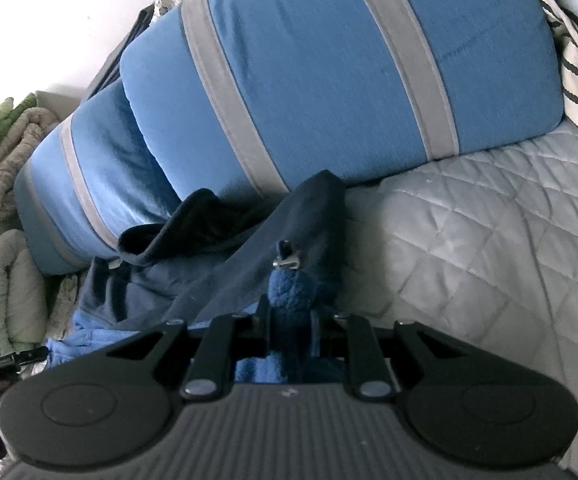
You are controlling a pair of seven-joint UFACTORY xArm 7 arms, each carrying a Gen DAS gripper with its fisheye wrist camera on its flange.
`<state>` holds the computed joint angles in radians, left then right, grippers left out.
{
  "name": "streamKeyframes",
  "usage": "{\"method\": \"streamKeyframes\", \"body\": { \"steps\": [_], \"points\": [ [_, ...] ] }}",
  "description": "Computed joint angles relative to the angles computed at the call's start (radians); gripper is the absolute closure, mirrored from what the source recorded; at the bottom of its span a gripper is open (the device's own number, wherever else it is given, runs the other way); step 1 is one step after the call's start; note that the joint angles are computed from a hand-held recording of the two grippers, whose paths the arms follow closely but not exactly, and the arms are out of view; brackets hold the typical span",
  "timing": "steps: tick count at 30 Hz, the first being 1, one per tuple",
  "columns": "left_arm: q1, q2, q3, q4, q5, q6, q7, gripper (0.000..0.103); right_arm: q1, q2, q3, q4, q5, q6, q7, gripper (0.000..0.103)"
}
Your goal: Fold clothes
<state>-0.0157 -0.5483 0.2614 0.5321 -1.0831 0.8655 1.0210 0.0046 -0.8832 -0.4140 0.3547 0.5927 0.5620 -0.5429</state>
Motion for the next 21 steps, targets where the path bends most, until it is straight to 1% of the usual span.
{"method": "streamKeyframes", "body": {
  "steps": [1,2,3,4,6,8,10,13,16,19,21],
  "points": [
    [-0.007,0.018,0.023,0.001,-0.032,0.020,0.006,0.033,0.000,0.001,-0.002,0.000,0.001,0.000,-0.002,0.085],
    [-0.010,0.034,0.040,0.001,-0.067,0.040,0.019,0.039,0.002,0.004,-0.005,0.000,0.002,0.001,-0.005,0.085],
    [-0.010,0.049,0.052,0.002,-0.101,0.064,0.034,0.060,0.004,0.009,-0.008,0.002,0.004,0.000,-0.008,0.085],
    [-0.006,0.063,0.060,0.004,-0.132,0.092,0.051,0.070,0.006,0.012,-0.012,0.003,0.008,-0.001,-0.012,0.085],
    [0.017,0.051,0.031,-0.002,-0.151,0.087,0.051,0.082,0.012,0.008,-0.025,-0.001,0.020,-0.003,-0.026,0.085],
    [0.036,-0.010,-0.001,-0.025,-0.160,0.065,0.046,0.084,0.010,-0.008,-0.032,-0.007,0.030,-0.001,-0.036,0.085],
    [0.039,-0.079,-0.022,-0.048,-0.165,0.037,0.035,0.085,0.004,-0.033,-0.031,-0.015,0.036,0.004,-0.039,0.085],
    [0.041,-0.221,-0.028,-0.075,-0.111,0.033,-0.029,0.087,-0.021,-0.114,-0.024,-0.031,0.028,0.036,-0.036,0.085],
    [0.038,-0.376,-0.009,-0.092,-0.037,0.067,-0.087,0.087,-0.061,-0.225,-0.034,-0.041,0.002,0.111,-0.030,0.086],
    [0.038,-0.528,0.021,-0.101,0.041,0.116,-0.136,0.088,-0.123,-0.344,-0.052,-0.039,-0.032,0.212,-0.006,0.086],
    [0.044,-0.626,0.045,-0.109,0.093,0.153,-0.176,0.088,-0.167,-0.432,-0.077,-0.034,-0.054,0.287,0.008,0.086]
  ]
}}
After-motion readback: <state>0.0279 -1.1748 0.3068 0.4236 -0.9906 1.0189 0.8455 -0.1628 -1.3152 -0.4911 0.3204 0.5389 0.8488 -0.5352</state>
